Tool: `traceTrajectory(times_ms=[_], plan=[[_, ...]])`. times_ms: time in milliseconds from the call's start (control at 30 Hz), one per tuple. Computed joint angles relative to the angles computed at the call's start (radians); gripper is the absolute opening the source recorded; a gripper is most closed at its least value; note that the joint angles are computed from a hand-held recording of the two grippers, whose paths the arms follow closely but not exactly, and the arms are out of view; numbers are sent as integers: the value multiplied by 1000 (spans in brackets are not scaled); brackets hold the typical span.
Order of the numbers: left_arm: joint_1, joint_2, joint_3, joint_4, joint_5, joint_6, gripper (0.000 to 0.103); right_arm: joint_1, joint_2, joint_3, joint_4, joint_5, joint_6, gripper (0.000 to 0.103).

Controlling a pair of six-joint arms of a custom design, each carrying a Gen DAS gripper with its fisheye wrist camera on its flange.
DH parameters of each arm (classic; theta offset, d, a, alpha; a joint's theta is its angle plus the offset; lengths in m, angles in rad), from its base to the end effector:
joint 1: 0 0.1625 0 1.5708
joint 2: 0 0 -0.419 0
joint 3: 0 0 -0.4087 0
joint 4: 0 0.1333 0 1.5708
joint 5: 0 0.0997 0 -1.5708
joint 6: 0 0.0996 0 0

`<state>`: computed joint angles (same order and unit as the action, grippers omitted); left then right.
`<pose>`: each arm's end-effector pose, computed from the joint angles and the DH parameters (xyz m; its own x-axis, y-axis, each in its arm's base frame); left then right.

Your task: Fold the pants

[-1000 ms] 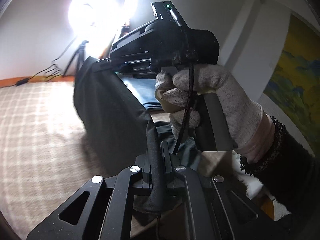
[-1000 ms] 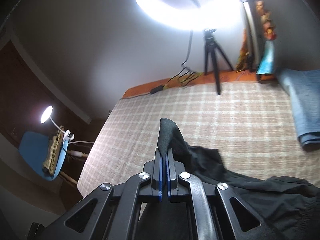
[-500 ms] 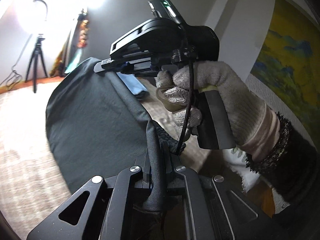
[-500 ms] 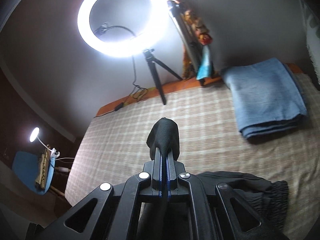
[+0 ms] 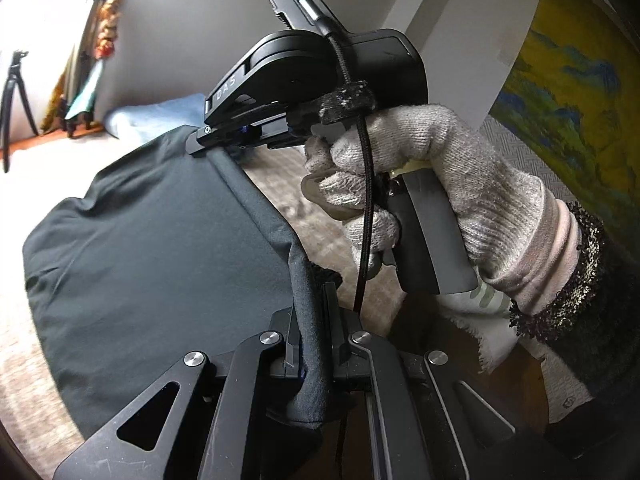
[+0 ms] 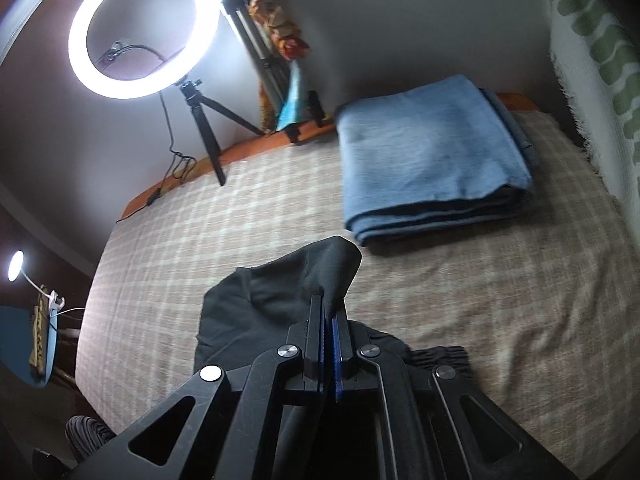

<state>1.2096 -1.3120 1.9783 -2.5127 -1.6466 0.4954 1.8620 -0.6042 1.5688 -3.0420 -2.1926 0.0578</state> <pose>-0.0772 -0.5603 0.2465 -0.6526 0.7549 -0.0652 0.7391 0.6153 -0.2741 0.2743 -0.6529 0.0422 -0.8728 0.0857 0.4805 -0.2010 0.8340 -0.5138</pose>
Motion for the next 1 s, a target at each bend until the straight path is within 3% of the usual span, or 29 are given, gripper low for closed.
traceTrajectory(times_ms=[433,700,800,867,1000], plan=[[-38,49,28,-25,33,-16,5,-63,-22,43,3,-31,-27,0],[-65,58,52,-35,35,-26,24,-76,-11,40,-6,-47,-73,2],[-73,50,55,-13,38,-46,31,-74,-15,48,-18,-63,-73,10],[-82,31,70,-6,46,-33,36,-68,-18,57,-34,-90,-79,33],[-91,-18,100,19,54,-6,46,-60,-53,108,-78,-93,-68,39]])
